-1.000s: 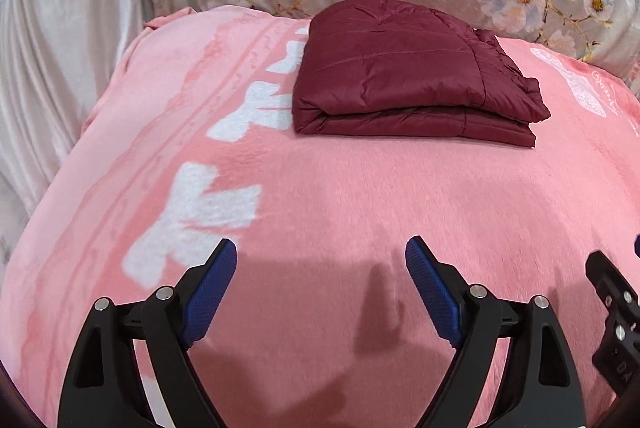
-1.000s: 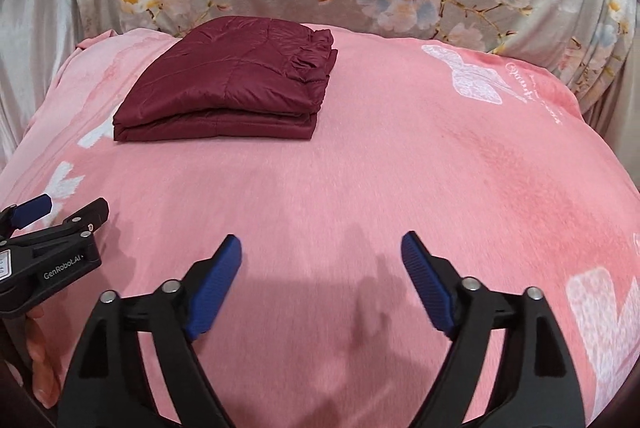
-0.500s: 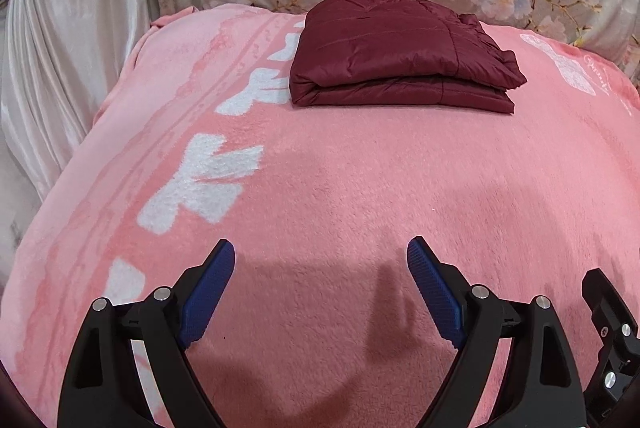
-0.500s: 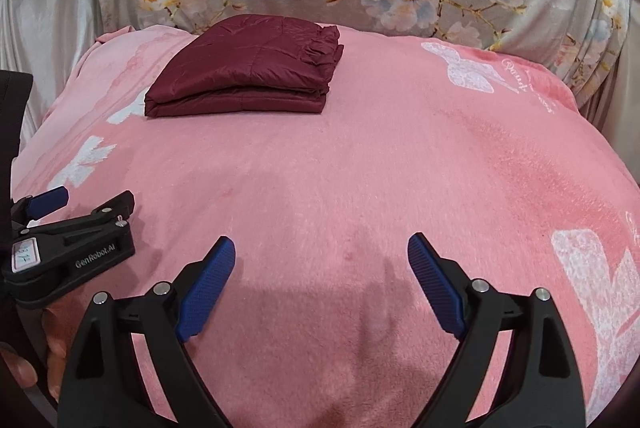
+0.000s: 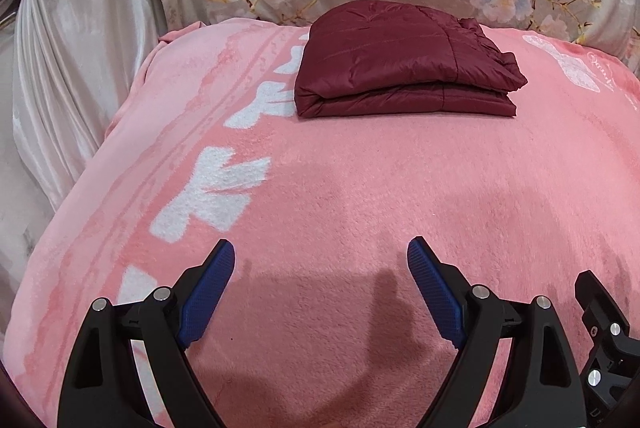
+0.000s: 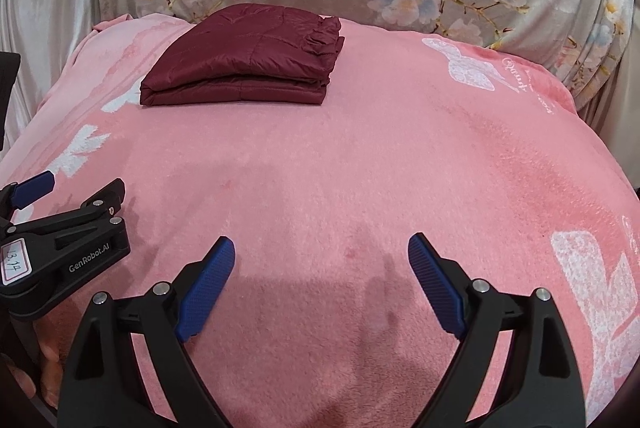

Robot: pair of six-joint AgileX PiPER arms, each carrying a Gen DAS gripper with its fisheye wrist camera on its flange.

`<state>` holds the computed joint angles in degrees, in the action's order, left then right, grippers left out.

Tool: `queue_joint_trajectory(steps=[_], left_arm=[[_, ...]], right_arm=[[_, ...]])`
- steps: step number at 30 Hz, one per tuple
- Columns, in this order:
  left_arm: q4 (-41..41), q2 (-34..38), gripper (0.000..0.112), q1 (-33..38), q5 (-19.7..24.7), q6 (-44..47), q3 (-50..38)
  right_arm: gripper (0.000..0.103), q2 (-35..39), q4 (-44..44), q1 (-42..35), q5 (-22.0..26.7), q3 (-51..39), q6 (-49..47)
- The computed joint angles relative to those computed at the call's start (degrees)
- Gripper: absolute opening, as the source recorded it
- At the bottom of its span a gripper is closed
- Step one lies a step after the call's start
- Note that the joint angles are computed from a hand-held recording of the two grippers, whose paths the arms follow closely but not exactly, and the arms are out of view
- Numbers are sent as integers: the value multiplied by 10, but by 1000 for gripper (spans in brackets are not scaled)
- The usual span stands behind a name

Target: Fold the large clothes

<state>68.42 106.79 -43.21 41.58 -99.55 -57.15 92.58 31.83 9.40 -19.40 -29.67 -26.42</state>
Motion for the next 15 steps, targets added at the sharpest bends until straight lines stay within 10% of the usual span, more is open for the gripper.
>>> queue_joint_trajectory(steps=[15], left_arm=[[17,-5,86,-10,10,-19,5]], right_arm=[[86,-3,0,3,-11,5,13]])
